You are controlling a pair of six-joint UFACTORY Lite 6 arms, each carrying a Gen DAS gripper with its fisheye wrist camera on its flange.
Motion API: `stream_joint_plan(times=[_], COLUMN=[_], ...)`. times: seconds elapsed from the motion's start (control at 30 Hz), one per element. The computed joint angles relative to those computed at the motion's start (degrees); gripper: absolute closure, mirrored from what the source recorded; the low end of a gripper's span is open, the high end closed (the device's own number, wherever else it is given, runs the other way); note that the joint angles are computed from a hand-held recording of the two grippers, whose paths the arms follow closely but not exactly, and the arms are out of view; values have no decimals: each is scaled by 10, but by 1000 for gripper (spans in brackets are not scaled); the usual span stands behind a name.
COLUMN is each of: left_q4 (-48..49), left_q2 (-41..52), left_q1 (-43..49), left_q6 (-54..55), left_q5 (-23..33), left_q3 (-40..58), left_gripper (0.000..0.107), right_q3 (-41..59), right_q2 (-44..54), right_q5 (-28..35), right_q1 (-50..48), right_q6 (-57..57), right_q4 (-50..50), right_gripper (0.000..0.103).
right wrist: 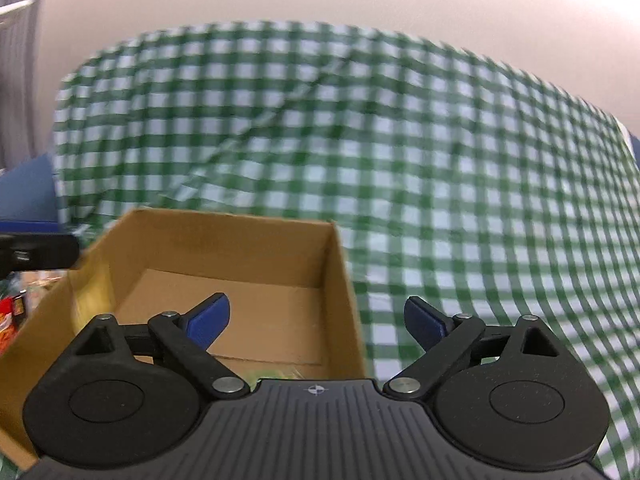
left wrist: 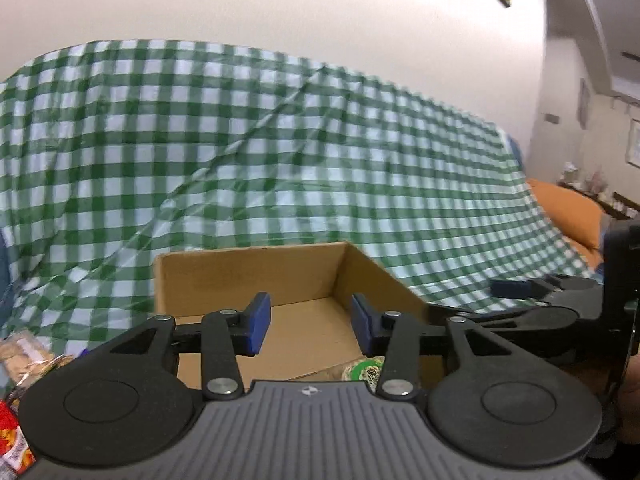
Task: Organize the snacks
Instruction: 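Open both tools to drop the wafer bar and peanut pack into the box, then move both open tools back toward the snack pile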
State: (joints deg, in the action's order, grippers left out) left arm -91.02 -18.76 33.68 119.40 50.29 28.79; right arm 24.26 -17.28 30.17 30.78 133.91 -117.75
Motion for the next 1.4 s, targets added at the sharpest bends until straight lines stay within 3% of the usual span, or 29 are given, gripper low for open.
stream_joint_plan(times=[0.1, 0.17, 0.3, 0.4, 0.57, 0.6, 0.67, 0.7, 0.77, 0.87, 1.0, 1.13, 1.2, 1.27, 1.4], left_q4=[-13, 8, 61, 104, 160, 144, 132, 133, 123, 107, 115, 121, 128, 133, 123], left_q2=[13, 45, 107, 140, 175, 171, 176, 185, 194, 177, 174, 174, 172, 165, 130], left_q1=[-25, -23, -36, -44, -40, -40, -40, -35, -36, -43, -53, -53, -43, -33, -18], left_q6=[-23, -72, -164, -219, -273, -250, -223, -226, -217, -186, -185, -190, -192, -193, -175], left_q5=[-84, -106, -174, -205, -197, -202, -197, -180, -158, -140, -121, -113, -101, -90, -84], left_q3=[15, 44, 96, 121, 140, 131, 132, 136, 138, 120, 111, 113, 111, 107, 83], left_gripper=[56, 55, 55, 55, 60, 64, 80, 82, 83, 83, 79, 77, 77, 69, 65], right_q3=[31, 51, 63, 72, 76, 75, 73, 73, 77, 74, 75, 52, 21, 22, 19], right_q2=[45, 75, 89, 105, 116, 116, 117, 117, 119, 105, 110, 91, 52, 54, 29], right_q5=[12, 16, 0, -26, -111, -130, -146, -135, -91, -107, -83, -102, -74, -58, -11], right_q1=[-6, -15, -42, -60, -101, -110, -118, -110, -95, -125, -131, -161, -141, -126, -88], right_q6=[-90, -146, -175, -197, -199, -180, -143, -140, -162, -161, -190, -147, -136, -163, -183], right_q4=[100, 163, 204, 231, 229, 207, 160, 159, 194, 220, 255, 214, 211, 234, 274], right_gripper=[9, 9, 11, 21, 63, 68, 89, 91, 89, 89, 87, 85, 82, 54, 45])
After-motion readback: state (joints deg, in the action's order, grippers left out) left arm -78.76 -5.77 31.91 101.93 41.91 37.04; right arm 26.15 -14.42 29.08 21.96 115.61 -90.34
